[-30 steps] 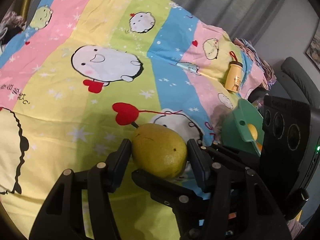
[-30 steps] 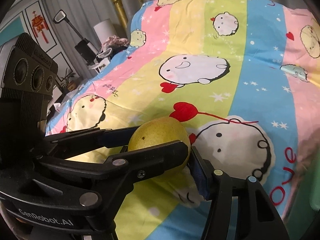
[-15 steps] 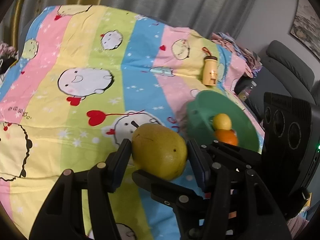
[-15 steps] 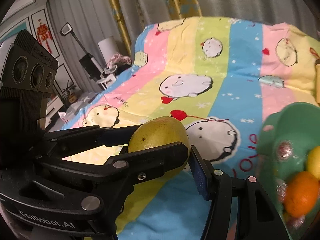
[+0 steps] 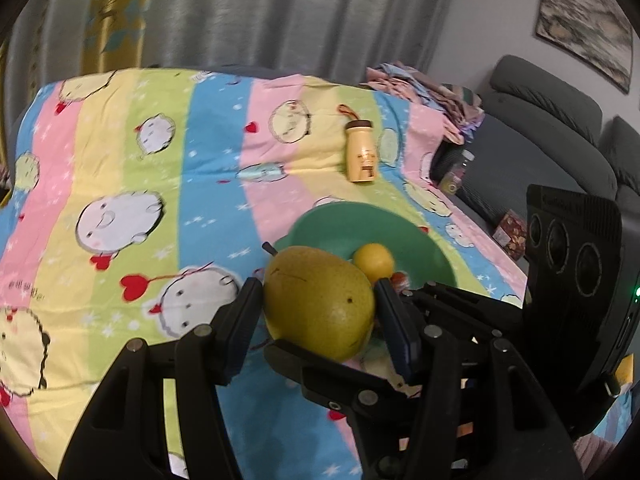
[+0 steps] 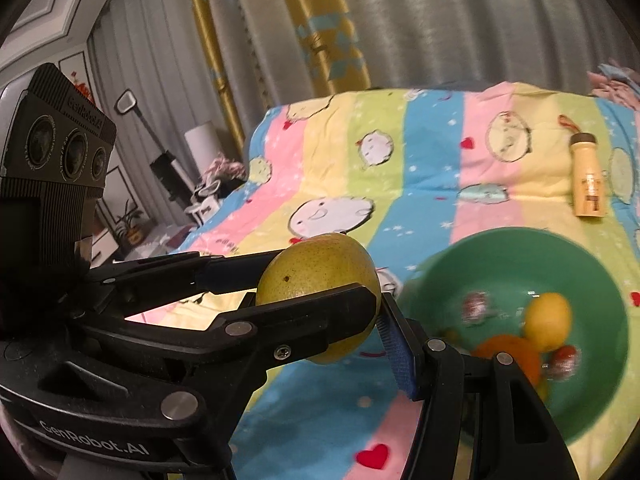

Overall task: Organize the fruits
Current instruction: 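Lift the pear with both grippers and carry it over the bowl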

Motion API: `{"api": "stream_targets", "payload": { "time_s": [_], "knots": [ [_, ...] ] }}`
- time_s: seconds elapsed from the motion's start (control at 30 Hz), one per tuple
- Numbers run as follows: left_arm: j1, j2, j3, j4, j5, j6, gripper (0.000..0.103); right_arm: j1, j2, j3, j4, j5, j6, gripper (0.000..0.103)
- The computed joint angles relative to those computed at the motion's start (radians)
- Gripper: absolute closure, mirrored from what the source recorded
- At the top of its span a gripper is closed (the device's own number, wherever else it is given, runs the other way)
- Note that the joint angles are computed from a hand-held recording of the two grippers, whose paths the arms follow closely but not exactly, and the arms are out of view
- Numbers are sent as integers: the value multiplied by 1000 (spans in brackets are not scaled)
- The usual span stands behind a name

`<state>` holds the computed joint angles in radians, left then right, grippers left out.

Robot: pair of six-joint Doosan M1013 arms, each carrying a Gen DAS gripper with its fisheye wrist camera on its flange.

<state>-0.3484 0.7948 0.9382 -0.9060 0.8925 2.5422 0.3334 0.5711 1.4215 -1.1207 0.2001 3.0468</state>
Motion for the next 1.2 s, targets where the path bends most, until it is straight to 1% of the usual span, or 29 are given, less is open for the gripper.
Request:
{"api": "stream_targets", "payload": {
  "time_s": [0.13, 0.27, 0.4, 0.5, 0.6, 0.73, 1.07, 1.2],
  "knots": [
    [-26, 5, -19, 20, 11, 1, 45, -18, -29, 46, -164, -4, 183, 42],
    [-47, 24, -52, 41, 29, -22, 45, -39, -49, 77, -184, -8, 216, 42],
    [-63, 51, -104, 66, 61, -76, 45, -59, -57, 89, -159, -16, 212, 42],
    [-73, 68, -133, 91, 82, -100, 45, -73, -59, 93, -84, -21, 152, 42],
    [-82, 87, -164, 105, 108, -124, 45, -81, -60, 101, -37, -19, 121, 42],
    [-89, 106, -190, 112, 139, -143, 45, -91, -63, 108, 69, -9, 31, 42],
    [-99, 147, -251, 144, 187, -211, 45, -108, -54, 104, 287, 3, -152, 42],
    [-105, 151, -255, 164, 185, -215, 46, -109, -49, 98, 355, 19, -215, 42]
  ]
}}
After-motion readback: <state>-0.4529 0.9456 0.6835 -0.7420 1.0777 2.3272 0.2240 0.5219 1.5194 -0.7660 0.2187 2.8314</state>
